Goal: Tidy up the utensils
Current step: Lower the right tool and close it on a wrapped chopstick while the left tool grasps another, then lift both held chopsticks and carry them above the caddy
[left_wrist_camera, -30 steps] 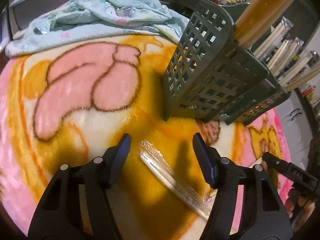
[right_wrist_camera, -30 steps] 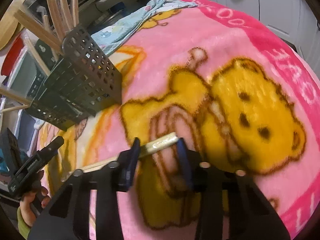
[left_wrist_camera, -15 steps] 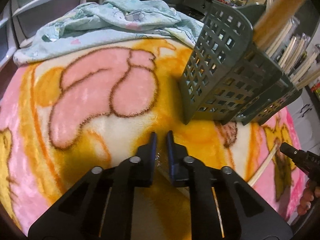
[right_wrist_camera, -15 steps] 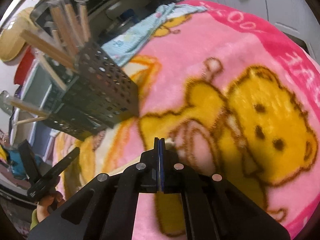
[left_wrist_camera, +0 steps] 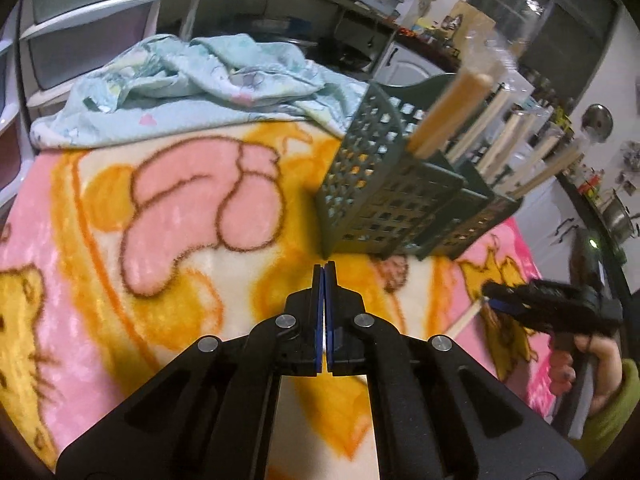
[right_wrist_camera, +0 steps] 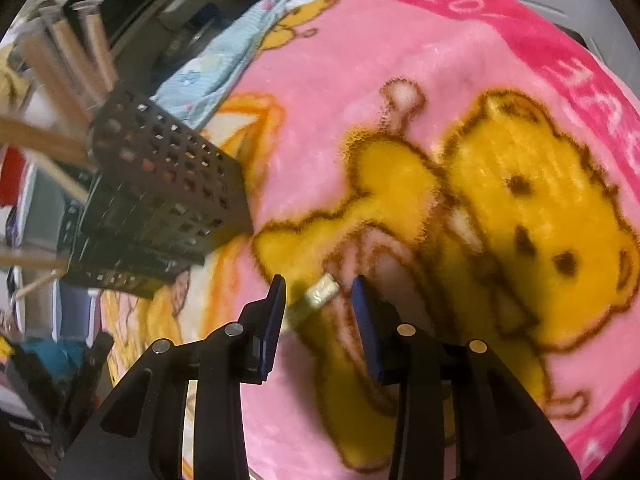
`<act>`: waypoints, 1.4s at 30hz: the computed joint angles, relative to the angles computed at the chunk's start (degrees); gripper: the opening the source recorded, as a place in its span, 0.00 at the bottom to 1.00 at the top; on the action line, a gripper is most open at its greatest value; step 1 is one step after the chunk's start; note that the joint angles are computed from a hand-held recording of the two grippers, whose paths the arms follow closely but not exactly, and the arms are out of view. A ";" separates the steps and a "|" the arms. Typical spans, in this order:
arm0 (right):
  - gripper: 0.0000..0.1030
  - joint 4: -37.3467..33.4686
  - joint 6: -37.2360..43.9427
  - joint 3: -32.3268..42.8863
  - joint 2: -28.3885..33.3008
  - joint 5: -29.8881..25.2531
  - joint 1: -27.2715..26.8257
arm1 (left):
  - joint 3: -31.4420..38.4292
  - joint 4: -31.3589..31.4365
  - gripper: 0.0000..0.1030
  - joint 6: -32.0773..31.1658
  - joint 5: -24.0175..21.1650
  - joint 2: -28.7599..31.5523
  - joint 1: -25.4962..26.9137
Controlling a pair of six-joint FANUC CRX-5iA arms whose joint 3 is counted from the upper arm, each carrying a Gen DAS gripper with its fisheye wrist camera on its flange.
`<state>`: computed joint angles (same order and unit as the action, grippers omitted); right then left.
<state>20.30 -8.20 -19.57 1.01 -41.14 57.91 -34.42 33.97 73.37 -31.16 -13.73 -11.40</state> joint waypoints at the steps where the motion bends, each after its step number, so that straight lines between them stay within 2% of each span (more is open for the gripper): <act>1: 0.30 -1.19 1.31 1.44 0.90 -0.66 -0.37 | -0.11 0.21 0.00 -0.02 -0.14 -0.15 -0.02; 2: 0.29 -2.07 2.49 2.52 1.72 -1.09 -0.77 | -0.04 0.03 0.00 0.53 -0.54 -0.10 0.08; 4: 0.18 -3.29 5.24 5.35 3.87 -3.13 -1.26 | -0.01 -0.35 0.00 2.10 -2.06 -0.02 0.60; 5: 0.17 -3.41 6.06 6.14 4.59 -3.72 -1.50 | -0.06 0.00 0.00 2.62 -2.88 0.31 1.01; 7: 0.10 -2.61 6.99 6.55 5.20 -3.54 -1.57 | 0.16 0.96 0.11 3.19 -5.08 1.61 2.07; 8: 0.10 -2.61 8.40 6.48 5.29 -2.51 -1.67 | 0.01 2.10 0.19 3.14 -5.94 2.23 2.44; 11: 0.08 -0.28 8.83 5.48 4.98 -0.78 -1.15 | 0.26 3.91 0.20 3.12 -7.64 4.06 2.78; 14: 0.07 3.51 7.19 3.52 3.83 2.37 -0.49 | 1.91 3.14 0.23 5.91 -8.72 6.85 2.64; 15: 0.07 4.68 7.07 3.23 3.56 2.74 -0.28 | 2.19 2.90 0.23 6.44 -8.23 7.22 2.45; 20: 0.06 12.02 5.16 0.79 0.90 5.52 0.77 | 7.70 -6.08 0.23 14.06 -9.79 9.62 0.93; 23: 0.06 15.46 4.09 -0.38 -0.78 6.11 1.54 | 11.00 -14.08 0.10 18.25 -10.62 10.41 -0.78; 26: 0.06 18.11 3.06 -1.08 -2.14 6.58 2.26 | 10.33 -15.44 0.07 17.33 -9.52 9.56 -1.14; 30: 0.06 21.66 1.34 -1.98 -4.02 6.94 3.14 | 6.18 -9.74 0.05 10.63 -7.28 6.72 -0.04; 34: 0.06 25.32 0.44 -2.34 -5.57 7.16 3.81 | 0.90 -0.68 0.03 2.44 -4.70 1.82 0.85; 42: 0.06 32.33 1.12 -1.34 -7.72 6.33 5.42 | -0.76 12.72 0.02 -8.54 -2.22 -3.53 -1.65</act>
